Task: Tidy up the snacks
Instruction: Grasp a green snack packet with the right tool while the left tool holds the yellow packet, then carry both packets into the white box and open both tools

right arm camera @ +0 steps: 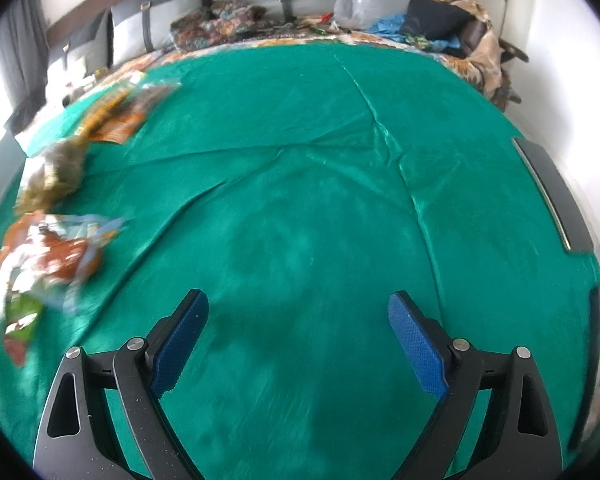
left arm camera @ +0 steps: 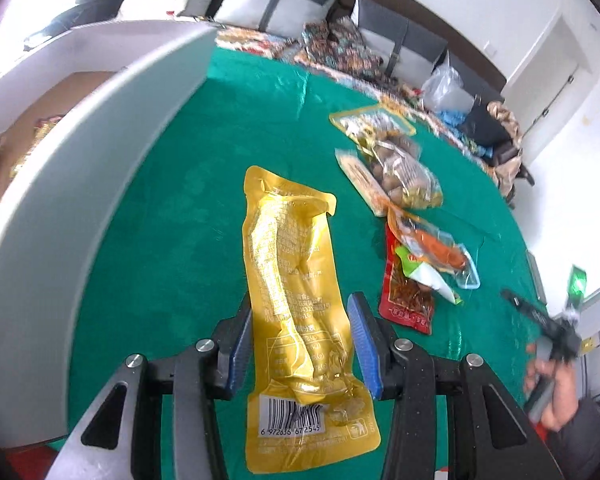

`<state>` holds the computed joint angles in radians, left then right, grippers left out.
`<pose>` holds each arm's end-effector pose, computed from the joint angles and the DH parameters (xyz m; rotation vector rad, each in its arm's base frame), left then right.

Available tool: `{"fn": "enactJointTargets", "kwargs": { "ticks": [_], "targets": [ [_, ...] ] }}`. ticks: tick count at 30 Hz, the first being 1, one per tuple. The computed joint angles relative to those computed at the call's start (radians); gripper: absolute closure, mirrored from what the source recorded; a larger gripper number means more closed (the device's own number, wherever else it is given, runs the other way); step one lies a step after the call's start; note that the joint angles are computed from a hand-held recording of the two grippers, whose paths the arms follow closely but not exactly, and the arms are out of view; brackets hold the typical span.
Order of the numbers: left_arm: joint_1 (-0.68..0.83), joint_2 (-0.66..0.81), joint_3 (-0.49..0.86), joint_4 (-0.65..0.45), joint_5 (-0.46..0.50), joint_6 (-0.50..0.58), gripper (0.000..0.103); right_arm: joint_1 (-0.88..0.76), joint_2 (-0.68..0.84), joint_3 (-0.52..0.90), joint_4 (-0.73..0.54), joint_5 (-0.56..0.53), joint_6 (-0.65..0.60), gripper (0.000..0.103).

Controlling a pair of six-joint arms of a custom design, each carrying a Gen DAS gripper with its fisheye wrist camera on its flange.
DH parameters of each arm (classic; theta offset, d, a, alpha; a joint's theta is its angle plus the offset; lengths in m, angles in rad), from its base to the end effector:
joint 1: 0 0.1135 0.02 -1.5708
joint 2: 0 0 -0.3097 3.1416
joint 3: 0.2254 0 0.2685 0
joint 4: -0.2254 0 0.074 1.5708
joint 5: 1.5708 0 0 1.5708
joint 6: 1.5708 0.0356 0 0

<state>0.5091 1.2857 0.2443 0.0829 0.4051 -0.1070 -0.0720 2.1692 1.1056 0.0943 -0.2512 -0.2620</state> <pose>0.1624 0.0746 0.1278 -0.5903 2.3788 -0.3378 0.4349 -0.0225 0.0803 -0.3350 2.4827 0.1826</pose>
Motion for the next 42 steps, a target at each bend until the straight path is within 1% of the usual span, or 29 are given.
{"fn": "enactJointTargets", "kwargs": {
  "ticks": [3, 5, 6, 7, 8, 10, 11, 12, 13, 14, 15, 16, 17, 18, 19, 20, 21, 22, 23, 26, 28, 29, 31, 34, 36, 39, 42],
  "targets": [
    [0.076, -0.025, -0.015, -0.021, 0.048, 0.043, 0.059, -0.002, -0.114, -0.151, -0.016, -0.166, -0.001, 0.009],
    [0.1, -0.031, -0.028, -0.023, 0.059, 0.066, 0.059, 0.052, -0.162, -0.228, -0.08, -0.252, -0.032, 0.01],
    [0.106, -0.038, -0.032, -0.029, 0.06, 0.075, 0.059, 0.089, -0.177, -0.256, -0.088, -0.265, -0.039, 0.011],
    [0.119, -0.051, -0.034, -0.046, 0.07, 0.09, 0.059, 0.132, -0.195, -0.285, -0.07, -0.254, -0.033, 0.011],
    [0.133, -0.069, -0.035, -0.067, 0.08, 0.1, 0.059, 0.197, -0.224, -0.32, -0.013, -0.217, 0.0, 0.011],
    [0.179, -0.116, -0.033, -0.128, 0.113, 0.133, 0.059, 0.275, -0.254, -0.333, 0.056, -0.186, 0.03, 0.011],
    [0.202, -0.134, -0.032, -0.152, 0.127, 0.151, 0.059, 0.313, -0.26, -0.32, 0.064, -0.171, 0.014, 0.011],
    [0.226, -0.149, -0.033, -0.174, 0.141, 0.17, 0.059, 0.362, -0.252, -0.28, 0.029, -0.142, -0.034, 0.011],
    [0.256, -0.166, -0.031, -0.2, 0.16, 0.192, 0.059, 0.414, -0.229, -0.224, -0.033, -0.088, -0.094, 0.012],
    [0.269, -0.175, -0.032, -0.212, 0.164, 0.199, 0.059, 0.441, -0.207, -0.191, -0.063, -0.044, -0.127, 0.015],
    [0.286, -0.179, -0.032, -0.221, 0.174, 0.21, 0.059, 0.471, -0.171, -0.138, -0.11, 0.005, -0.165, 0.019],
    [0.301, -0.18, -0.033, -0.227, 0.184, 0.218, 0.059, 0.487, -0.133, -0.081, -0.164, 0.029, -0.187, 0.034],
    [0.314, -0.176, -0.032, -0.234, 0.193, 0.229, 0.059, 0.492, -0.104, -0.037, -0.199, 0.049, -0.188, 0.056],
    [0.319, -0.171, -0.031, -0.234, 0.196, 0.233, 0.059, 0.482, -0.088, -0.009, -0.22, 0.046, -0.188, 0.055],
    [0.332, -0.168, -0.031, -0.242, 0.203, 0.248, 0.059, 0.468, -0.08, 0.016, -0.244, 0.016, -0.181, 0.058],
    [0.332, -0.167, -0.03, -0.243, 0.204, 0.249, 0.059, 0.454, -0.073, 0.052, -0.295, -0.008, -0.168, 0.062],
    [0.338, -0.168, -0.03, -0.247, 0.209, 0.257, 0.059, 0.445, -0.082, 0.064, -0.319, -0.019, -0.153, 0.08],
    [0.348, -0.171, -0.031, -0.254, 0.218, 0.268, 0.059, 0.435, -0.102, 0.057, -0.323, -0.043, -0.145, 0.091],
    [0.351, -0.168, -0.031, -0.252, 0.222, 0.27, 0.059, 0.418, -0.137, 0.043, -0.336, -0.071, -0.126, 0.091],
    [0.333, -0.146, -0.032, -0.227, 0.222, 0.25, 0.059, 0.363, -0.178, 0.039, -0.406, -0.161, -0.106, 0.091],
    [0.322, -0.133, -0.033, -0.213, 0.22, 0.247, 0.059, 0.329, -0.194, 0.03, -0.43, -0.216, -0.079, 0.092],
    [0.315, -0.133, -0.034, -0.211, 0.217, 0.244, 0.059, 0.296, -0.205, 0.024, -0.441, -0.269, -0.048, 0.092],
    [0.296, -0.141, -0.034, -0.213, 0.21, 0.233, 0.059, 0.255, -0.206, 0.033, -0.46, -0.341, -0.012, 0.092],
    [0.294, -0.146, -0.025, -0.232, 0.22, 0.231, 0.059, 0.201, -0.172, 0.091, -0.532, -0.458, 0.052, 0.092],
    [0.309, -0.155, -0.007, -0.27, 0.245, 0.241, 0.059, 0.174, -0.138, 0.13, -0.57, -0.545, 0.108, 0.092],
    [0.376, -0.178, 0.044, -0.378, 0.318, 0.28, 0.059, 0.163, -0.131, 0.143, -0.592, -0.648, 0.165, 0.092],
    [0.523, -0.172, 0.135, -0.534, 0.417, 0.387, 0.059, 0.188, -0.159, 0.143, -0.598, -0.731, 0.217, 0.092]
  ]
}}
